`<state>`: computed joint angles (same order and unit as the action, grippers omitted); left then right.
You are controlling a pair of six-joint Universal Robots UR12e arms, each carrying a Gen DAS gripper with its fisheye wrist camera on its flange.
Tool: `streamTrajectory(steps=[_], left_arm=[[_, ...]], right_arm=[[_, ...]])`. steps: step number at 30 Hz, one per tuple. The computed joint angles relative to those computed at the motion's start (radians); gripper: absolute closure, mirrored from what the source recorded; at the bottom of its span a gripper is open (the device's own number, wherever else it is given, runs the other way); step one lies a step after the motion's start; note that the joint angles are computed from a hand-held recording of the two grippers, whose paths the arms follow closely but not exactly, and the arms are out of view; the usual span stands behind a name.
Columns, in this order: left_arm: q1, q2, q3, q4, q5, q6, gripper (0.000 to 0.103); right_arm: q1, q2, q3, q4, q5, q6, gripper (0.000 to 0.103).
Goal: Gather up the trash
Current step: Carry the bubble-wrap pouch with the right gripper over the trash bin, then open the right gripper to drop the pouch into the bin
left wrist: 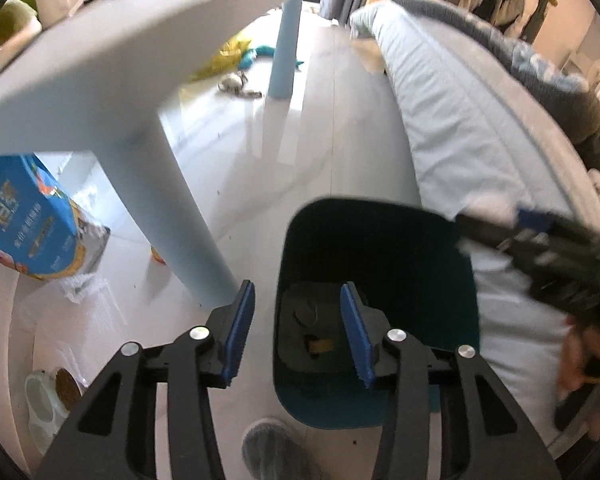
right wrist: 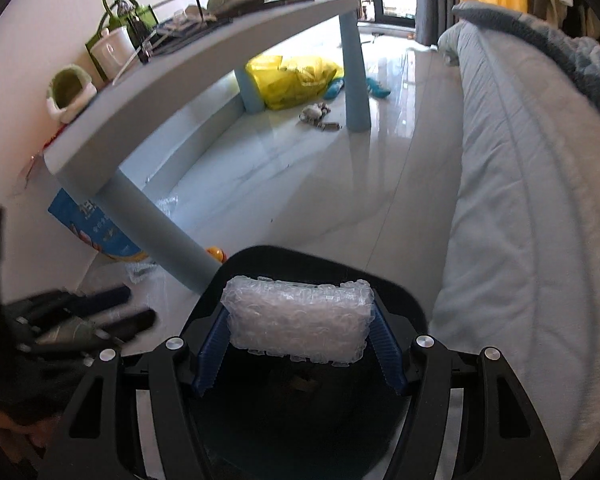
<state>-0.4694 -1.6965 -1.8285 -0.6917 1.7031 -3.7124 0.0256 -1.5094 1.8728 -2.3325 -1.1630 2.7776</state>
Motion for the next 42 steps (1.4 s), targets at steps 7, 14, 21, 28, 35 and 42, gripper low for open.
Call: streamTrajectory(steps=[7, 14, 21, 28, 35, 42], left_arm=[[-0.004, 0.022, 0.0, 0.049, 0.052, 0.007, 0.064], [-0.015, 0.035, 0.017, 0.119, 0.086, 0.039, 0.069], [-0.019, 0.045, 0.029, 0.168, 0.092, 0.043, 0.07], [-0.031, 0.049, 0.051, 0.211, 0.116, 0.056, 0.071], [-0.051, 0.042, 0.086, 0.236, 0.181, 0.082, 0.07], [-0.075, 0.023, 0.126, 0.27, 0.22, 0.097, 0.056]], right_arm=[[0.031, 0.027, -0.004, 0.054, -0.047, -0.008, 0.037], [0.061, 0.047, 0.001, 0.096, -0.096, -0.021, 0.037], [0.075, 0.054, 0.006, 0.139, -0.166, -0.052, 0.037], [0.075, 0.049, 0.006, 0.165, -0.158, -0.056, 0.034], [0.062, 0.033, -0.003, 0.187, -0.107, -0.071, 0.026], [0.04, -0.002, -0.008, 0.175, -0.047, -0.096, 0.025]])
